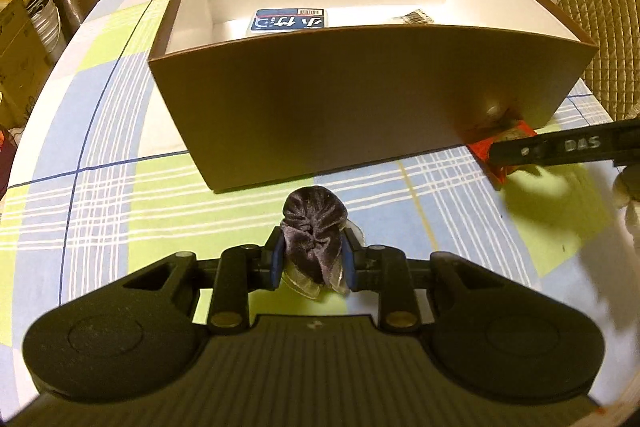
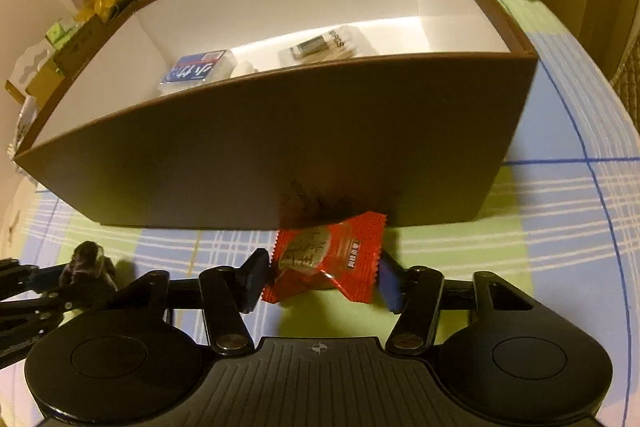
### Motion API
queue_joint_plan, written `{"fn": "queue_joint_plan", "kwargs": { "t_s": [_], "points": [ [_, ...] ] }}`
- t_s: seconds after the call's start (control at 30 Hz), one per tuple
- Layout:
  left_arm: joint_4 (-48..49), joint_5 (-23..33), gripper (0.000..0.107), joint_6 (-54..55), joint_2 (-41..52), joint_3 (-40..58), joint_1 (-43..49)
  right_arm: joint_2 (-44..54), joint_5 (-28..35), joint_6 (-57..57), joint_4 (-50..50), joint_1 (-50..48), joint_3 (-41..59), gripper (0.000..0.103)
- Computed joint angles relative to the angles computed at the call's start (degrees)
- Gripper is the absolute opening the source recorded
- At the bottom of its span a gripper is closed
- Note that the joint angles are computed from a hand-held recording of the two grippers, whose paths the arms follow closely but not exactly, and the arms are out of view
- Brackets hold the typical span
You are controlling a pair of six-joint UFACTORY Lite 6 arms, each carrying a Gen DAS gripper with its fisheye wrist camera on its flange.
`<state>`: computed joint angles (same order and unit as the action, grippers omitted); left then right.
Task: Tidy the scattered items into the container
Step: 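Grasp the dark scrunchie with the left tool while the right tool grasps the red packet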
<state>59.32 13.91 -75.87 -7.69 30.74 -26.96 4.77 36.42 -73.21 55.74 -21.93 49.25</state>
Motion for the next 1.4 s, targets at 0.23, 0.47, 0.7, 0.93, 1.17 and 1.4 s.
{"fn": "queue_joint_plan", "kwargs": {
  "t_s": [0.23,0.47,0.7,0.93,1.17,1.4],
  "points": [
    [-1.39,1.28,0.024,-0.15,-2.19,-2.06,-1.56,-3.2,-0.06,-4.47,0.07,0.54,-3.59,0.034],
    [-4.17,1.91,0.024,2.49,-5.35,-3.98,-2.85,-7.54,7.63,-6.28,-3.3,-4.04,-6.31,0.033],
    [-14.29,1.8,0.024,10.24,-8.64,-6.49,-5.39,-11.3,18.49,-7.43,-12.74,-12.89,-7.51,0.038],
    [-19.09,2.47,0.026,12.7,-12.03,-9.33,-7.22,-14.8,18.33,-8.06,-11.58,-16.45,-9.95,0.067],
    [-21.59,2.48,0.028,15.63,-12.0,-8.49,-5.77,-10.41,14.13,-3.1,-6.88,-12.36,-8.24,0.043],
    [-24.45,2.99,0.028,18.96,-13.49,-9.17,-5.19,-13.98,11.42,-5.65,-6.83,-8.57,-11.77,0.029]
  ]
}}
